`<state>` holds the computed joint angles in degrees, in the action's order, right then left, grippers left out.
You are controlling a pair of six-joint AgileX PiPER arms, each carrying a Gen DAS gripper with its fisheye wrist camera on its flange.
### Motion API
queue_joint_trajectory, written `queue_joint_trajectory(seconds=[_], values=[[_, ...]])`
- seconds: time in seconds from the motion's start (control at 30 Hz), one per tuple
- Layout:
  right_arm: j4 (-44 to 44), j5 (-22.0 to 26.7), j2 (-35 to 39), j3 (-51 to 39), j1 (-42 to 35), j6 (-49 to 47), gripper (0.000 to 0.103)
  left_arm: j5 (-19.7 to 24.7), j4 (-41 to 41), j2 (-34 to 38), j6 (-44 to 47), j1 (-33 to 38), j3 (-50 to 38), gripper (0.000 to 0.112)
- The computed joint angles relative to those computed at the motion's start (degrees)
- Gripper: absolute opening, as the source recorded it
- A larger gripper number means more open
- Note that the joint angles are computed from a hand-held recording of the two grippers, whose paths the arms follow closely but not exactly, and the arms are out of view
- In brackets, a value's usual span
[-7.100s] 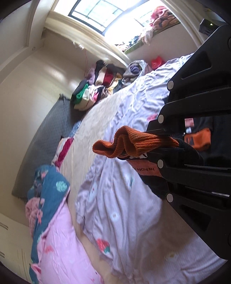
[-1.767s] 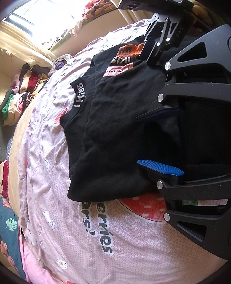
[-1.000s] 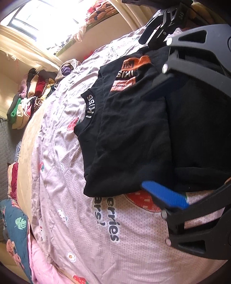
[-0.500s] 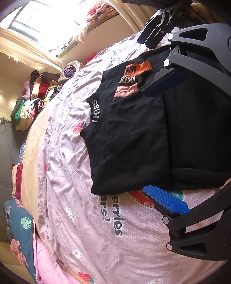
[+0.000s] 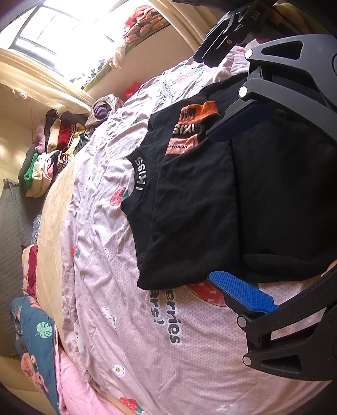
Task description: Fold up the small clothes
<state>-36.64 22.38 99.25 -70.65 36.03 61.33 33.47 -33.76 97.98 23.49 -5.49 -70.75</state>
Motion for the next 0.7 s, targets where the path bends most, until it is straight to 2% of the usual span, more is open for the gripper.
queue_joint_trajectory(seconds=[0.7], values=[[-10.29, 0.41, -8.18, 6.50, 3.04, 10.33, 0.099, -0.65, 2.35, -6.32, -1.58, -3.89, 4.15, 0.094]])
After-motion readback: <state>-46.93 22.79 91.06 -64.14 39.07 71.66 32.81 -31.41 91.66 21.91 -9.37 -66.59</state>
